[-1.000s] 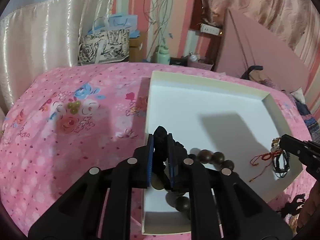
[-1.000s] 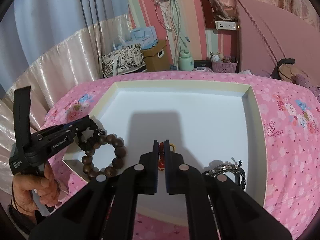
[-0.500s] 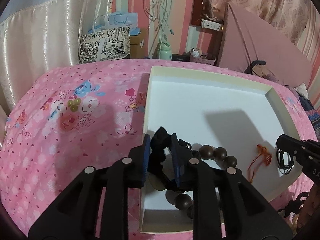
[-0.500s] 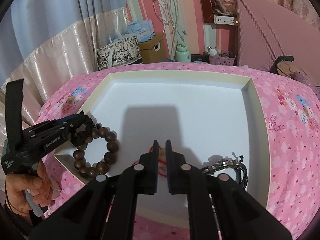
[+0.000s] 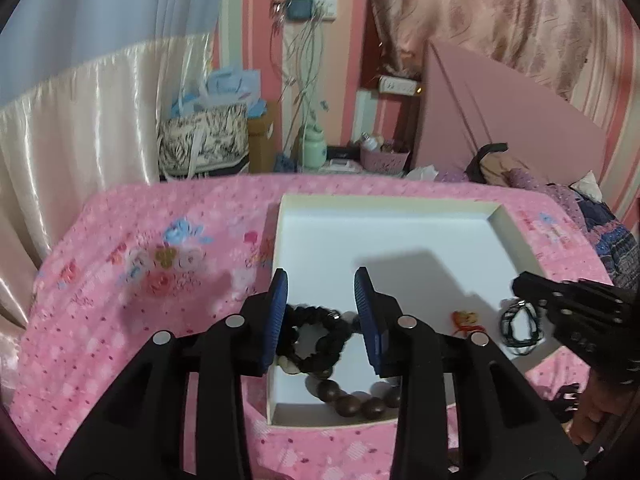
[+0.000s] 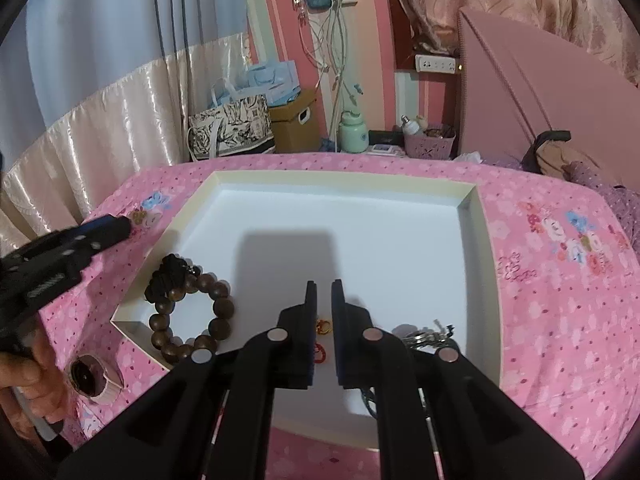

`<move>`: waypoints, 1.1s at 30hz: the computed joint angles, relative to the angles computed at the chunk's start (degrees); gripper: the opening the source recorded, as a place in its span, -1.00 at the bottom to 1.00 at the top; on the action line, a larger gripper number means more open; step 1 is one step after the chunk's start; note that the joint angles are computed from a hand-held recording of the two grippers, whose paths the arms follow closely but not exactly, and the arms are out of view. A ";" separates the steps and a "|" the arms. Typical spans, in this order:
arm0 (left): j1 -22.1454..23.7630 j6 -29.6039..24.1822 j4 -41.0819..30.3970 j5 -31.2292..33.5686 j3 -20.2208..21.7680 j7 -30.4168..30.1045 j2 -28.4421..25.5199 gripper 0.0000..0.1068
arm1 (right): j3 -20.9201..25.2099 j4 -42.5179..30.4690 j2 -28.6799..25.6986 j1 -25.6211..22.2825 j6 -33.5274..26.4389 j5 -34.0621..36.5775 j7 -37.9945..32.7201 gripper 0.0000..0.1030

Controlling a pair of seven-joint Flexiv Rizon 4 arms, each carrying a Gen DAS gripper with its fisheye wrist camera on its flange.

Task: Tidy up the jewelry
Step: 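Open the left gripper to drop the scrunchie while the right gripper releases the red charm, then move both grippers back out of the tray toward the remaining jewelry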

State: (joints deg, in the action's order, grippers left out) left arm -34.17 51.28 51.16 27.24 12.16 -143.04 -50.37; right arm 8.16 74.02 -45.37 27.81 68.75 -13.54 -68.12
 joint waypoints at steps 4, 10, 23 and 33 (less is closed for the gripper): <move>-0.86 0.48 0.57 0.97 0.22 0.10 1.18 -0.35 | -0.05 0.10 0.11 -0.23 0.01 0.22 0.19 -0.84; -1.23 0.69 0.74 1.40 0.15 0.20 1.87 -0.33 | -0.08 0.24 0.22 -0.36 0.42 0.55 0.40 -0.84; -4.59 -1.13 3.11 5.90 2.16 -1.87 6.39 -0.03 | -5.81 8.10 7.28 1.87 9.26 -3.47 7.82 0.03; -8.94 -1.43 15.40 15.81 0.58 -11.25 14.11 0.38 | -14.17 33.25 21.96 3.38 20.14 -12.12 15.69 0.03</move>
